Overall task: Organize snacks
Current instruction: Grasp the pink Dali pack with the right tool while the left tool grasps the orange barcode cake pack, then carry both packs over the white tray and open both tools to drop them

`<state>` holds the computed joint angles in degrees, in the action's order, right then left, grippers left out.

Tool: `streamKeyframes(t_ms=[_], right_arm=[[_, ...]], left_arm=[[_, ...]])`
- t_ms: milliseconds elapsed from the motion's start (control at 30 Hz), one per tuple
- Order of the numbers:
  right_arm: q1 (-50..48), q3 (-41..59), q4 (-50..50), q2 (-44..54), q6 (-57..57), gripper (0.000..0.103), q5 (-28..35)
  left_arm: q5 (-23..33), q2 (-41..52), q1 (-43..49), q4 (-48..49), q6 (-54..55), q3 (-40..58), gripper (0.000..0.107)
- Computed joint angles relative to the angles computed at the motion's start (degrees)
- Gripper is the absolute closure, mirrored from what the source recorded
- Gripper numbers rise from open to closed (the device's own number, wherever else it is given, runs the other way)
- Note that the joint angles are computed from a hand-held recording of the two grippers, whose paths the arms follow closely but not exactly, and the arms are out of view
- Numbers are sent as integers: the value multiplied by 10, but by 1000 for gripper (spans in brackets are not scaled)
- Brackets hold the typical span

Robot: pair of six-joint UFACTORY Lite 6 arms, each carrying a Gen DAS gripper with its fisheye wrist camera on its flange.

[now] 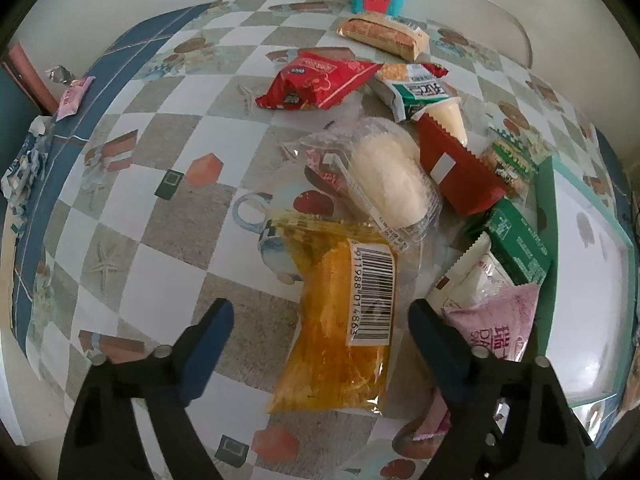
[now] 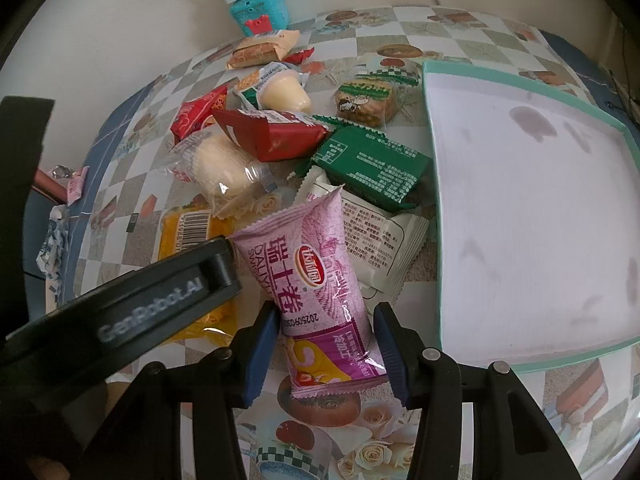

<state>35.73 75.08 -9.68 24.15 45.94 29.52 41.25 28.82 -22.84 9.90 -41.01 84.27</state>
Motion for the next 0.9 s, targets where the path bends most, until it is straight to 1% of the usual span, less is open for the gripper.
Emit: streamKeyframes(t_ms=[67, 100, 167, 233, 333, 433, 467, 533, 600, 767, 800, 900], right_arm=[[0, 1, 0, 2, -1, 51, 1], [0, 1, 1, 2, -1, 51, 1], [0, 3, 1, 4, -3, 51, 2], [0, 4, 2, 6, -3, 51, 3], [-2, 3, 14, 8, -16, 51, -2], [-1, 6, 15, 12, -19, 51, 1], [0, 7, 12, 11, -18, 55, 2], [4, 13, 3, 12, -12, 58, 5], [10, 20, -10, 15, -2, 59, 11], [15, 28, -16, 15, 6, 60, 9], [14, 27, -14, 11, 5, 60, 7], [14, 18, -10, -5, 1, 60, -1]], left_arm=[[1, 8, 1, -3, 6, 3, 33], [0, 11, 1, -6, 10, 4, 37], [-4, 15, 2, -18, 25, 5, 51], [-3, 15, -1, -18, 31, 5, 58], [-4, 15, 0, -23, 34, 5, 60], [12, 22, 3, -35, 33, 18, 62], [16, 20, 5, -38, 32, 18, 62], [17, 12, 7, -40, 25, 9, 63], [19, 2, 12, -43, 21, 2, 63], [21, -39, 20, -33, 1, -30, 63], [15, -57, 22, -28, -4, -50, 64], [15, -85, 25, 0, -34, -70, 64]])
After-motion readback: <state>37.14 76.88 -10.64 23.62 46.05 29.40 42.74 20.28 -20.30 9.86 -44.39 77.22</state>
